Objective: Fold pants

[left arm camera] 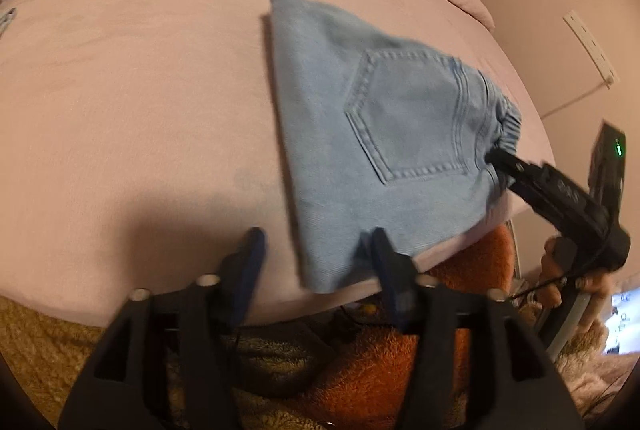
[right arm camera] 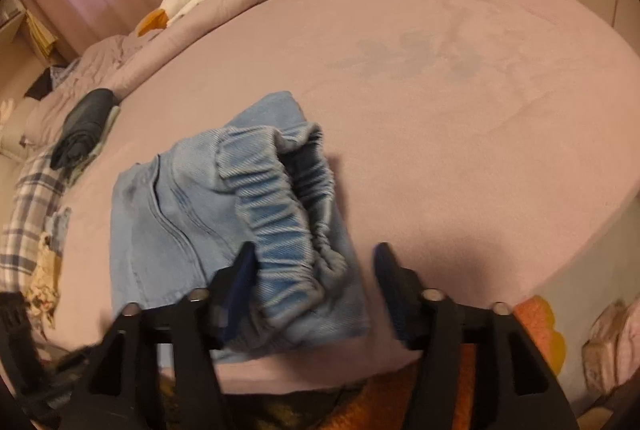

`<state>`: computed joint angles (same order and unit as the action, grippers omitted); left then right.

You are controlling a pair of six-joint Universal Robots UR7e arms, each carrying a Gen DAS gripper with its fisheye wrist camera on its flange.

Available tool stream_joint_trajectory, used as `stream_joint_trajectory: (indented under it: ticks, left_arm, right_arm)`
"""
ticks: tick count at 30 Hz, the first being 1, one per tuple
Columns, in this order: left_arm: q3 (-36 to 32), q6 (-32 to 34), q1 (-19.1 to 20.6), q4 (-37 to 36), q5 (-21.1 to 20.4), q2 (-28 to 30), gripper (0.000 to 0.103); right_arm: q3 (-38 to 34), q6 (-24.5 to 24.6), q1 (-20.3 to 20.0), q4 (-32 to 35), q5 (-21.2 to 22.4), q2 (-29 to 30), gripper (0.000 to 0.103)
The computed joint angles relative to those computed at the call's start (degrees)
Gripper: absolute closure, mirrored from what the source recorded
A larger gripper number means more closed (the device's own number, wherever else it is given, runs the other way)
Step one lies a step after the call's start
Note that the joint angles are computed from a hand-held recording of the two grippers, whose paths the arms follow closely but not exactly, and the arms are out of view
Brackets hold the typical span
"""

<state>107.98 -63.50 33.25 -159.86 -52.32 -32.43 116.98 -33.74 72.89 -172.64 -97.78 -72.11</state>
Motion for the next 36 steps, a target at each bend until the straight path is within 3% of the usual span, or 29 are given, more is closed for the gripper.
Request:
stream_joint_trajectory:
  ticks: [2, 3, 4, 5, 8, 20, 32, 35, 36]
  left_arm:
    - [0.7, 0.6, -0.4, -2.7, 2.5, -0.8, 0.034]
    - [0.9, 1.1, -0.6, -4.1, 3.7, -0.8, 0.024]
    - [0.7, 1.6, -0.7, -5.3, 5.2, -0.6, 0.017]
    - [0.2, 2.3, -0.5, -5.6, 5.7, -0.4, 0.016]
    - [-3.2, 5.9, 1.4, -4.3, 4.3, 0.9, 0.016]
    - [-10.6, 9.4, 6.6, -2.2, -0.5, 5.3, 0.017]
    - [-13.4, 15.1, 8.0, -4.5, -0.2, 7.7, 0.016]
    - [-14.6, 16.5, 8.2, -5.1, -0.6, 8.7, 0.024]
    - [-14.9, 16.2, 7.9, -4.4, 0.4, 9.0, 0.031]
  right_arm:
    - [0.5, 0.1, -0.9, 1.1, 2.7, -1.6, 0.032]
    - [0.6, 0.3, -1.6, 2.3, 4.8, -2.7, 0.029]
    - [0.7, 0.4, -2.1, 2.9, 6.9, -3.4, 0.02]
    - [0.8, 0.4, -2.6, 3.0, 8.6, -3.9, 0.015]
    - [0.6, -0.2, -3.2, 3.9, 10.8, -4.2, 0.014]
    - [-5.2, 0.8, -3.0, 14.5, 10.4, 0.1, 0.014]
    - [-7.9, -1.3, -2.7, 18.9, 12.2, 2.2, 0.013]
    - [-8.2, -0.7, -2.0, 17.6, 11.6, 3.3, 0.016]
    - [-8.0, -0.7, -1.7, 16.5, 11.1, 3.6, 0.019]
